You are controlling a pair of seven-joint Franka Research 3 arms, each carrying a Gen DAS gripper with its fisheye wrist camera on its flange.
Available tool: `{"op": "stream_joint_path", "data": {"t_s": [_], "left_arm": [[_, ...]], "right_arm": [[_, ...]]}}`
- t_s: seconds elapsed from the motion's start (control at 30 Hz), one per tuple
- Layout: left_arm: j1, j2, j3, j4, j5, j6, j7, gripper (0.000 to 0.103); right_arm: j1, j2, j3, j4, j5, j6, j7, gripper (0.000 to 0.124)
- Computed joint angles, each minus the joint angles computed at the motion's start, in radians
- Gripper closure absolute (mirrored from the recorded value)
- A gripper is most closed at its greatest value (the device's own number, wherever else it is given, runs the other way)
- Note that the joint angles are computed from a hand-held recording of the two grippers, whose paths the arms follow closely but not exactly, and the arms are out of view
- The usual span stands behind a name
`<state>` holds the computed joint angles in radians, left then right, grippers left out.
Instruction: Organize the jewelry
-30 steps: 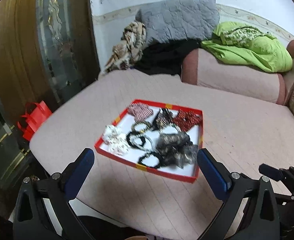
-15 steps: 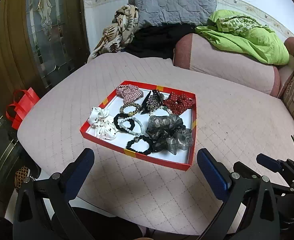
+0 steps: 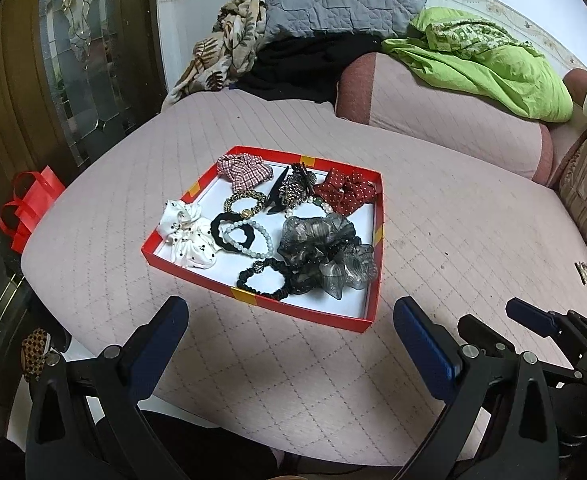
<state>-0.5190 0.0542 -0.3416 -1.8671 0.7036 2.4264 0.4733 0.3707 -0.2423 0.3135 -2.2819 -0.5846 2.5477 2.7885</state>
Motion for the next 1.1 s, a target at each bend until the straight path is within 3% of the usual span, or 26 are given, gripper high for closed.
{"op": "stream_joint_path", "data": {"t_s": [1.1], "left_arm": [[0.012, 0.018, 0.01, -0.004, -0.089, 0.016, 0.034, 0.001]], "right_arm": [[0.022, 0.031, -0.015, 0.014, -0.038, -0.029, 0.008, 0.055]]}}
